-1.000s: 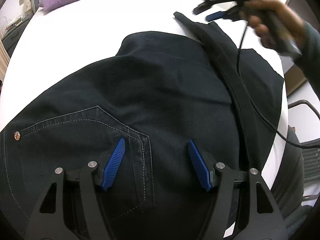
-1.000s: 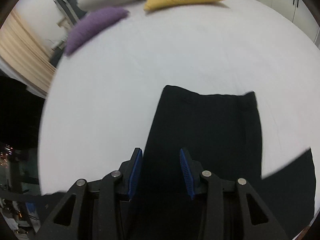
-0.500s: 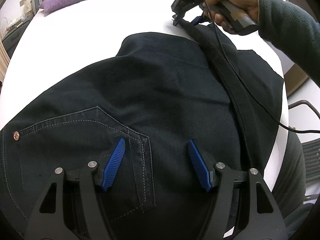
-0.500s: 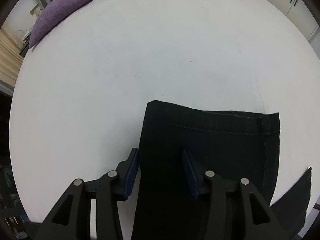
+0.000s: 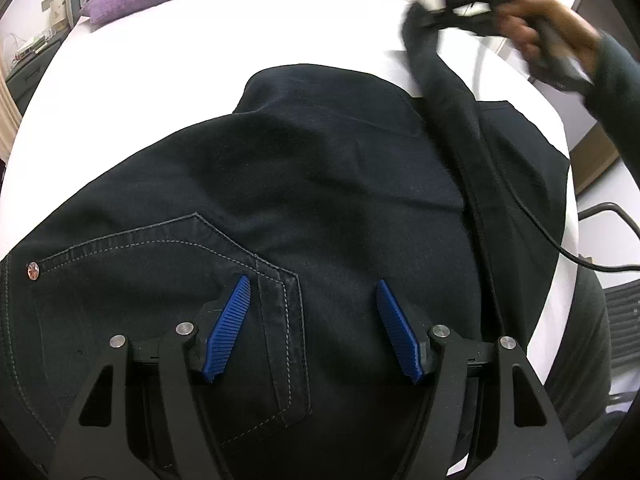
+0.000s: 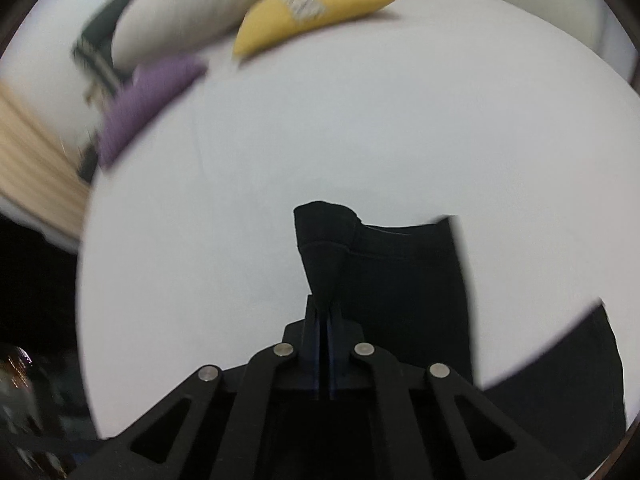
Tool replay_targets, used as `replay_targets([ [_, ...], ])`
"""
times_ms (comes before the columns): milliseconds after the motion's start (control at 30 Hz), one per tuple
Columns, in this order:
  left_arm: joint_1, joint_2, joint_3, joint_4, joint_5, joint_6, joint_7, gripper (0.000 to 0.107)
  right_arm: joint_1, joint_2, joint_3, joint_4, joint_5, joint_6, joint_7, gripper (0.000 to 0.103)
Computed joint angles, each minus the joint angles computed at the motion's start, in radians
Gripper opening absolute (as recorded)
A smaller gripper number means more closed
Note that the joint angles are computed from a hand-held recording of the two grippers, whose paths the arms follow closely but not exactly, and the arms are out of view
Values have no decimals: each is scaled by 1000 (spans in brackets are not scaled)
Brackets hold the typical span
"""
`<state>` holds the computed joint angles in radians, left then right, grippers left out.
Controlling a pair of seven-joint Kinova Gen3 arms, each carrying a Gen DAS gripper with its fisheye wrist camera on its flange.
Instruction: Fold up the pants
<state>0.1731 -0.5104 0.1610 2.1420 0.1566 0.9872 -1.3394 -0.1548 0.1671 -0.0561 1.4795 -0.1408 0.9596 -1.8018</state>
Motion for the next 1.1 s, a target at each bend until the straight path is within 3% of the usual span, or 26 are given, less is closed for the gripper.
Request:
replay_targets([
  [133, -5, 13, 11, -15, -5, 13, 14, 64, 125, -168, 77, 185, -163, -91, 102, 3],
  [300, -5, 38, 17, -42, -7, 34, 36, 72, 264, -336, 290, 417, -366, -126, 291, 3],
  [400, -13, 67, 54, -67, -25, 44, 75, 78, 334, -324, 415, 513, -488, -112, 413, 3],
  [467, -16, 90, 89, -89, -50, 59, 113, 83, 393, -313, 456, 567, -566, -112, 494, 3],
  [567, -9, 113, 114, -112, -76, 72, 169, 85, 413, -291, 549, 632, -683, -99, 616, 2],
  [633, -2, 122, 114, -120, -84, 76, 198, 85, 446, -297, 549, 665, -744, -96, 697, 2],
  [800, 15, 132, 113, -129, -101, 76, 255, 85, 592, -325, 408, 726, -846, -134, 750, 2],
  [867, 23, 130, 112, -130, -102, 68, 270, 85, 597, -331, 379, 750, -872, -166, 736, 2],
  [1000, 41, 92, 87, -110, -82, 35, 268, 86, 571, -352, 400, 765, -876, -184, 713, 2],
  [1100, 42, 98, 99, -110, -87, 30, 263, 86, 581, -341, 390, 744, -833, -165, 692, 2],
])
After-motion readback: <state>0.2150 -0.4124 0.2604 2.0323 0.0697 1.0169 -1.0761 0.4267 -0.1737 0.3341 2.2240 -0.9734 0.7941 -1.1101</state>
